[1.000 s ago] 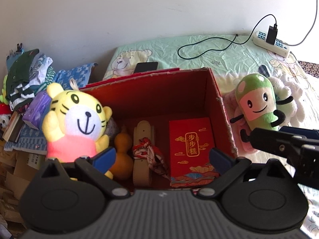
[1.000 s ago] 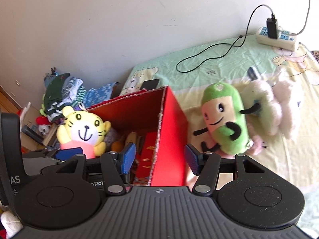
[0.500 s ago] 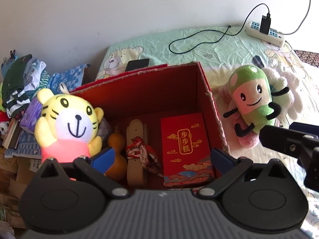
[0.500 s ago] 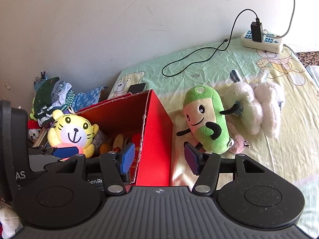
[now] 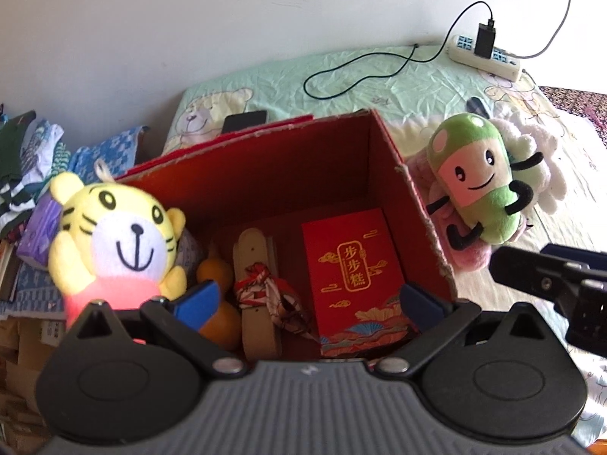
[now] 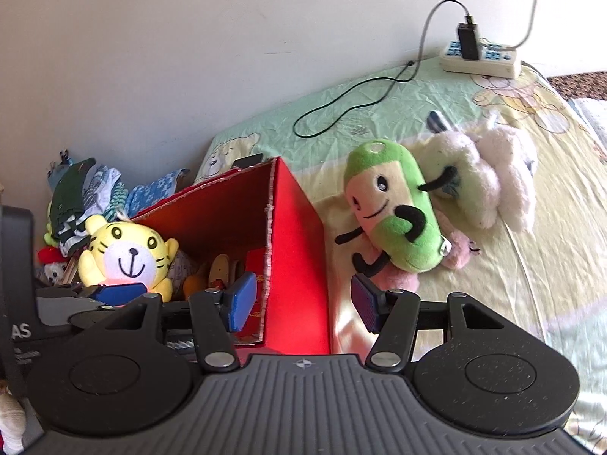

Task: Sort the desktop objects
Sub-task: 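Move the right gripper over to the green-and-white cylinder plush, then grasp the green-and-white plush with the right gripper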

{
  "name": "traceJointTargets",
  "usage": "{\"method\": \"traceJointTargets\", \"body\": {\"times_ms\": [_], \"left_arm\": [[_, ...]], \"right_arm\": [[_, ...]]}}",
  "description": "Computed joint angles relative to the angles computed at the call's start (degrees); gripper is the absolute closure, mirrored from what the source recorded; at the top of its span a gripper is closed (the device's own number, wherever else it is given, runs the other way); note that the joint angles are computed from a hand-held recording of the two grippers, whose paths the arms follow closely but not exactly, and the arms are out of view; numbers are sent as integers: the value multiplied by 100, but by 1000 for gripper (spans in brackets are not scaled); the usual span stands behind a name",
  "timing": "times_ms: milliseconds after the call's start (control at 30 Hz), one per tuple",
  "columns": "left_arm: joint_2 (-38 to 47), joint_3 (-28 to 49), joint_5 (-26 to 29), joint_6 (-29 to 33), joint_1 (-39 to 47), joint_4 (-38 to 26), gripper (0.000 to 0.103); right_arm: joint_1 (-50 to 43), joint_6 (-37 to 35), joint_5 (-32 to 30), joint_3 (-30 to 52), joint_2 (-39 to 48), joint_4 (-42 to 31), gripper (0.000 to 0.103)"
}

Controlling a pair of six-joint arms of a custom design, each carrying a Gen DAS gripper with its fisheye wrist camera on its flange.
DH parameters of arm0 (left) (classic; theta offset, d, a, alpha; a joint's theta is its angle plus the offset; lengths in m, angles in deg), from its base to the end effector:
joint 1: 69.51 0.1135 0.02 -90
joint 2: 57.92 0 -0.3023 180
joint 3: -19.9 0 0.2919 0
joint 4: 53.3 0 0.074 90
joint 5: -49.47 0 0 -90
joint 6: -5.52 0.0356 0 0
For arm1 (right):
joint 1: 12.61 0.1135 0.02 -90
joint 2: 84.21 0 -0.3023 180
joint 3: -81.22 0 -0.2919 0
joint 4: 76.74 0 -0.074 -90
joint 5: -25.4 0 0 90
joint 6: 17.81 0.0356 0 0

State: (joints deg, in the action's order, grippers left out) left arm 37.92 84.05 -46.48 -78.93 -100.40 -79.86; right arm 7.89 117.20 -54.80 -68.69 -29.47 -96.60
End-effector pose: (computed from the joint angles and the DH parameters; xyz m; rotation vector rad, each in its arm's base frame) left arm 0.3080 -0.1800 0.1679 0.7701 2.4614 -0.0301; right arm 0.1788 0.0604 0.1621 0.5842 2.2895 0.3654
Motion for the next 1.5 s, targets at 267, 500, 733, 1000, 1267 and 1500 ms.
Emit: {"method": "traceJointTargets", "body": {"times_ms": [267,500,733,1000,1267,1500], "left_arm": [[69,80,-384,-266,-496,42,5],[75,308,-1515,-1199,-1090,-216,6],[-67,420,-2324,-1861,-1740,-419,5],[216,447,-1593,-1986,-2272,347,4],[1241,882,-1396,-2071,-2394,909,4],[1771,1169,-1460,-2027,-2338,996,4]], "right_arm": [[-1058,-358,-562,-579,-784,-285,44],[-3696,-2452,-2719,-591,-608,-326,45],[-5476,-4277,-4293,-40,780,-301,47],[-5981,-5430,-5407,1093,2089,-758,46],[-5593,-5852,-5792,1957,2988,-1051,42],[-5188,-6058,-5785,2355,3549,-1153,37]]}}
